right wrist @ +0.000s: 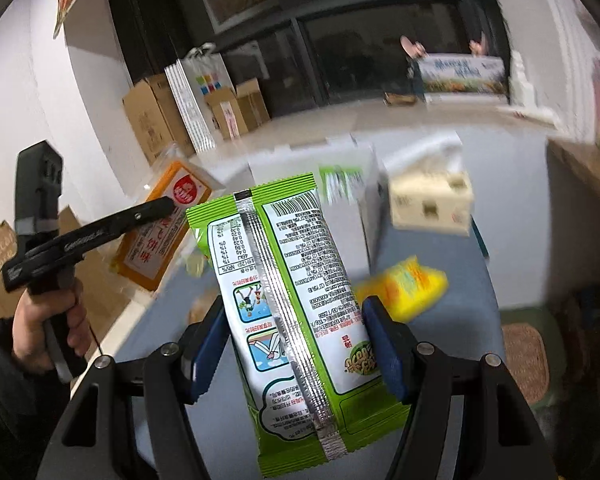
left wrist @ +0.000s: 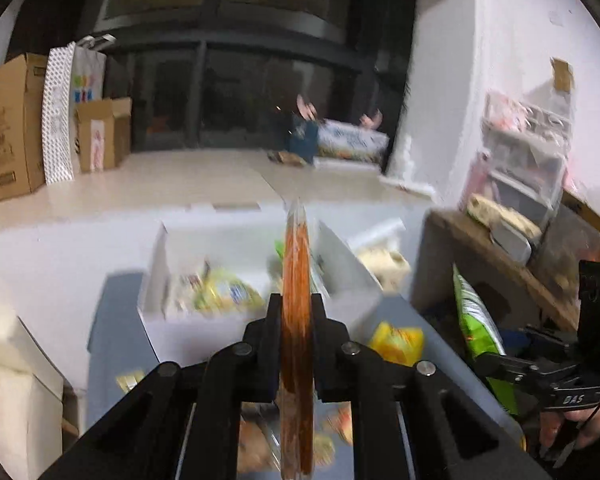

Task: Organize snacks
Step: 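Drop both held packs into the white box by opening both tools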

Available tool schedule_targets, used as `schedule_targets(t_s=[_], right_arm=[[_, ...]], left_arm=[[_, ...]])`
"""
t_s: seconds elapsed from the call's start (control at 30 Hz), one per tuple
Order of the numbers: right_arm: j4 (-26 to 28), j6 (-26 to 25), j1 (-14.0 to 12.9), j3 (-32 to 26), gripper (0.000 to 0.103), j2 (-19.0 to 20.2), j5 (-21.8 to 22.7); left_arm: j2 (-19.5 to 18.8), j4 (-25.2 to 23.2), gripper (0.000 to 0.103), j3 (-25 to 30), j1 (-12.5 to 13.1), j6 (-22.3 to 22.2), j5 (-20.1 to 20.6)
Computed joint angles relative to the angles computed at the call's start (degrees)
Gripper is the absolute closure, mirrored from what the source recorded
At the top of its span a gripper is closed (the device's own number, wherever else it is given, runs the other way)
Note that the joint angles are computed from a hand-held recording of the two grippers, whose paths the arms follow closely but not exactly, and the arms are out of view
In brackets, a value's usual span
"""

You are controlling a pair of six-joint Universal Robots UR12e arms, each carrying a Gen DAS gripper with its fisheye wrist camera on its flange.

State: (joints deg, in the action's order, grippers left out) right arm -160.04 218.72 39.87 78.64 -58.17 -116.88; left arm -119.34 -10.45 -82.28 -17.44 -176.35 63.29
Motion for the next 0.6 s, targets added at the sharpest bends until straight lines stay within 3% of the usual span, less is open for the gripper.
schedule_targets(t_s=[0.23, 0.37, 0.47, 0.53, 0.57, 0.6], right_arm=[[3.4, 3.9, -5.3, -14.3, 0.032, 7.2, 2.8], [10.2, 8.2, -7.1, -20.9, 0.032, 10.7, 2.8], [15.4, 7.7, -7.9, -25.1, 0.031, 13.1, 3.2], [15.8, 7.8, -8.3, -25.6, 0.019, 13.6, 3.7], [15.9, 8.4, -8.5, -25.5, 0.014, 13.7, 4.6], [16.3, 8.9, -8.8, -25.3, 0.006, 13.6, 5.1]], left_arm=[[-8.5, -5.5, 0.089, 15.6, -0.2, -0.1, 4.4], [-13.2, -10.6, 0.089, 22.9, -0.7, 1.2, 7.4], [-15.4, -15.6, 0.087, 26.2, -0.8, 1.3, 10.1], [-16.3, -18.0, 0.054, 27.5, -0.9, 1.1, 12.7], [-16.4, -18.4, 0.014, 27.5, -0.9, 1.4, 13.7], [-16.3, -17.6, 0.000, 26.8, -0.8, 1.4, 13.7]])
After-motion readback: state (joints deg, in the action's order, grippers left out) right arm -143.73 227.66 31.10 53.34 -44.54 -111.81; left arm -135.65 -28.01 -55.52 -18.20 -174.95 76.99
